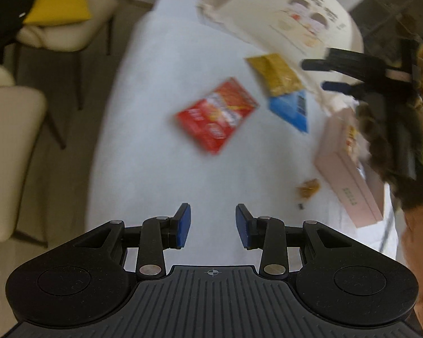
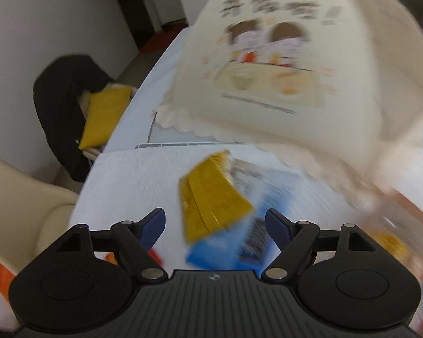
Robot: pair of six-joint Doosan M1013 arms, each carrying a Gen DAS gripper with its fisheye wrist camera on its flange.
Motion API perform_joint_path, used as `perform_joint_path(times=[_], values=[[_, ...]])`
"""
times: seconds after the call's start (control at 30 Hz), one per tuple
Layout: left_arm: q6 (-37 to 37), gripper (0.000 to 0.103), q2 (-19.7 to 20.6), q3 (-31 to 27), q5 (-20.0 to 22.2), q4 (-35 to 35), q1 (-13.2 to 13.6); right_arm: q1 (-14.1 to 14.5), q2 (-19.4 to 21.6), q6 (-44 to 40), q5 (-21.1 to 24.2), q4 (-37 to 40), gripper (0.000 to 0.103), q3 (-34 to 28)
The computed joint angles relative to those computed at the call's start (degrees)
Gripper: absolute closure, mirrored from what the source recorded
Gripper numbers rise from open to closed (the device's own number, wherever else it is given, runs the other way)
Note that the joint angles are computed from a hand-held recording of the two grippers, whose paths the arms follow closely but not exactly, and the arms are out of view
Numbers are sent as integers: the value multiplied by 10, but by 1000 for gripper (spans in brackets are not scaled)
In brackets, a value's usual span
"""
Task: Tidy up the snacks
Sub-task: 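Grasp the gold packet with the right gripper and lift it, then grasp the small orange wrapped snack with the left gripper while the right holds the gold packet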
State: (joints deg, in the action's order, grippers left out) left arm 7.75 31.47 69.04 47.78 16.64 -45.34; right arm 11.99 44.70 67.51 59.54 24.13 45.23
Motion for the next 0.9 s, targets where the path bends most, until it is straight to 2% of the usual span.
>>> perform_joint_path(times=[0.1, 0.17, 0.2, 0.23, 0.27, 0.33, 0.37, 0.43, 0.5, 0.6, 0.73, 0.83, 0.9], values=[[-7, 64, -11, 16, 7, 3, -1, 33, 40, 16, -9, -93, 25, -49], [2, 64, -15, 19, 12, 7, -2, 50, 63, 14, 5, -158, 25, -75], [11, 64, -16, 19, 15, 10, -1, 58, 72, 15, 17, -192, 24, -85], [21, 64, -16, 17, 17, 15, -1, 63, 68, 17, 2, -215, 23, -71], [32, 64, -16, 15, 16, 21, -1, 65, 57, 20, -17, -223, 29, -51], [65, 64, -10, 6, 11, 28, 3, 58, 47, 14, 12, -176, 37, -46], [87, 64, -4, -4, 10, 26, 6, 51, 41, 13, 28, -143, 38, -41], [138, 64, 11, -29, 14, 18, 14, 38, 16, 5, 33, -92, 39, -8], [187, 64, 34, -68, 34, 8, 20, 29, -24, -15, 9, -63, 39, 49], [293, 64, 68, -125, 38, -39, 26, 10, -79, -46, -13, -18, 39, 126], [431, 64, 126, -221, 61, -100, 23, -13, -148, -59, -54, -12, 39, 224], [489, 64, 183, -318, 116, -126, 17, -34, -189, -34, -70, -27, 39, 284], [512, 64, 233, -405, 171, -128, 12, -45, -213, -6, -91, -49, 39, 321]])
